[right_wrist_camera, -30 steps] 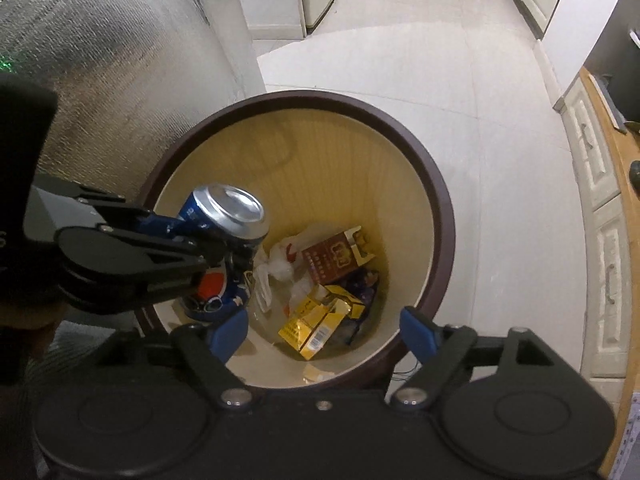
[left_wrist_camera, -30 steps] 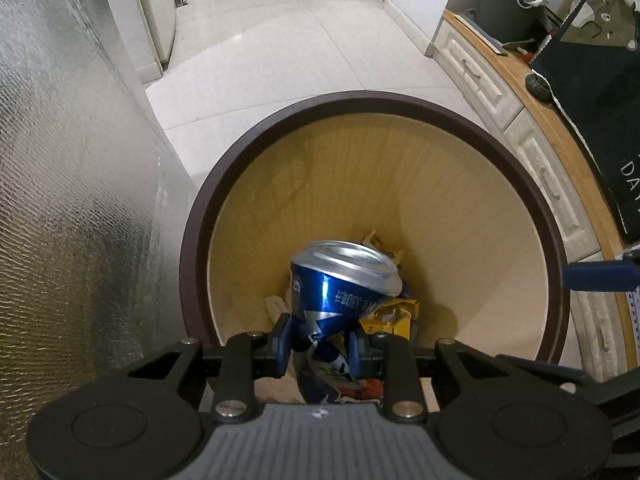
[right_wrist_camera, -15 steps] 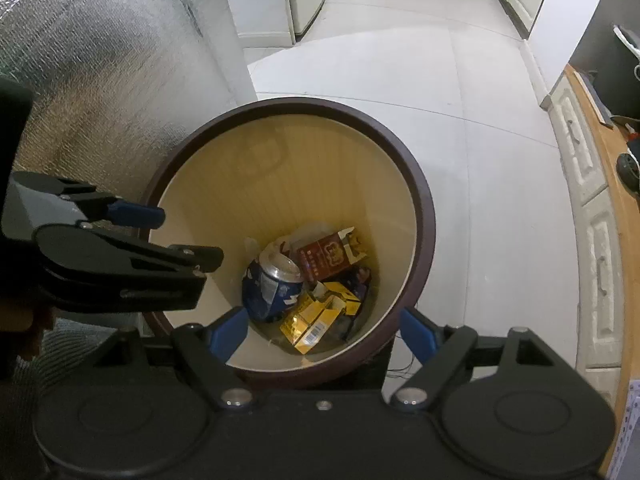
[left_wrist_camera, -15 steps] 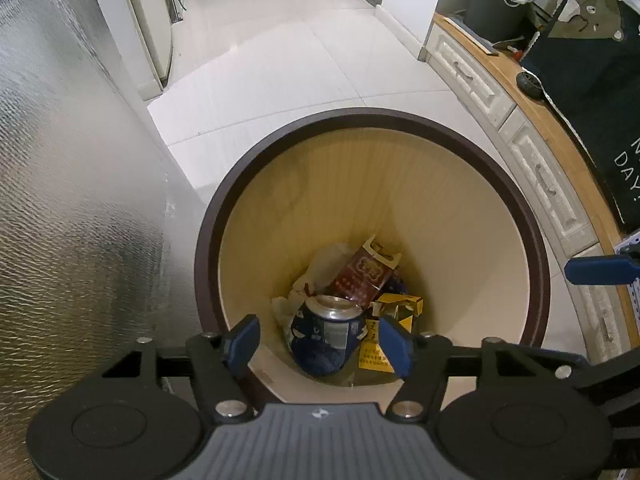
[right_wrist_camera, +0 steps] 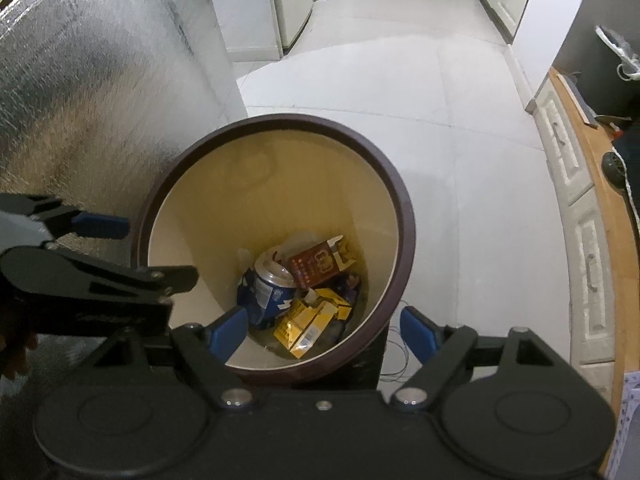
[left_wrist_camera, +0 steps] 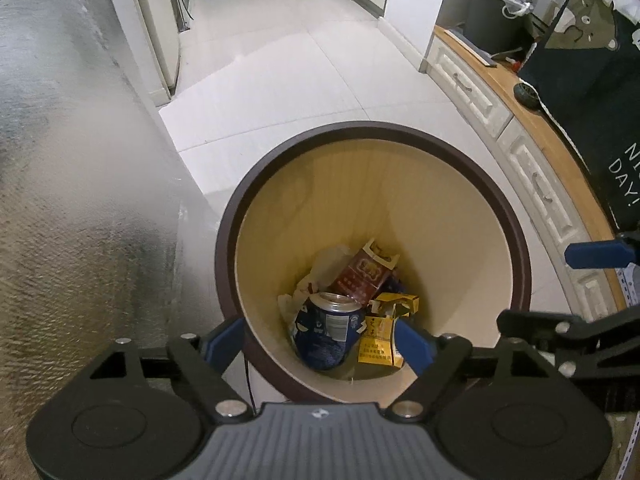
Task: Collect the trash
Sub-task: 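Lift both open tools up out of the bin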
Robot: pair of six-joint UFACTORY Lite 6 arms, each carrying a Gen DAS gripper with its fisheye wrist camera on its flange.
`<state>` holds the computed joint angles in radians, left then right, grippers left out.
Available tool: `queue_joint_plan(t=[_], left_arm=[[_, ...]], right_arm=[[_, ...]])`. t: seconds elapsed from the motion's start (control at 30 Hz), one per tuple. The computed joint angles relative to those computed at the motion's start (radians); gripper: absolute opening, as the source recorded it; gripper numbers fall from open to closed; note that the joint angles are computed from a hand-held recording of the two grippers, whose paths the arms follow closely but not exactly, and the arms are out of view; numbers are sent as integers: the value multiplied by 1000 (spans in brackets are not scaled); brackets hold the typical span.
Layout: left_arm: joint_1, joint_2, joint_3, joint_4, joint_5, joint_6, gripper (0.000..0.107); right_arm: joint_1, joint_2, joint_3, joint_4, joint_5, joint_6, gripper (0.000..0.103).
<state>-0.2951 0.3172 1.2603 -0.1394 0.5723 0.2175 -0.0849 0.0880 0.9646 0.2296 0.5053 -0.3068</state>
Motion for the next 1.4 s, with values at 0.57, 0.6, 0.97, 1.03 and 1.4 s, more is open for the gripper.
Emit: queue_joint_plan(t=[0.57, 0.6, 0.97, 1.03, 1.4], left_arm=[[55, -258, -150, -8, 38, 26, 103], [58, -270, -155, -8, 40, 26, 103], [110, -429, -241, -84, 55, 116, 103], [120, -463, -254, -98, 61, 132, 103], [153, -668, -280, -138, 113, 179, 103]], right_arm=[[-13, -224, -94, -58, 20, 99, 92], [-11, -243, -105, -67, 22, 109, 94], [-1, -438, -206, -136, 46, 187, 103], [-6, -484, -223, -133, 55, 184, 103], [-29, -731, -269, -136, 143, 196, 103]])
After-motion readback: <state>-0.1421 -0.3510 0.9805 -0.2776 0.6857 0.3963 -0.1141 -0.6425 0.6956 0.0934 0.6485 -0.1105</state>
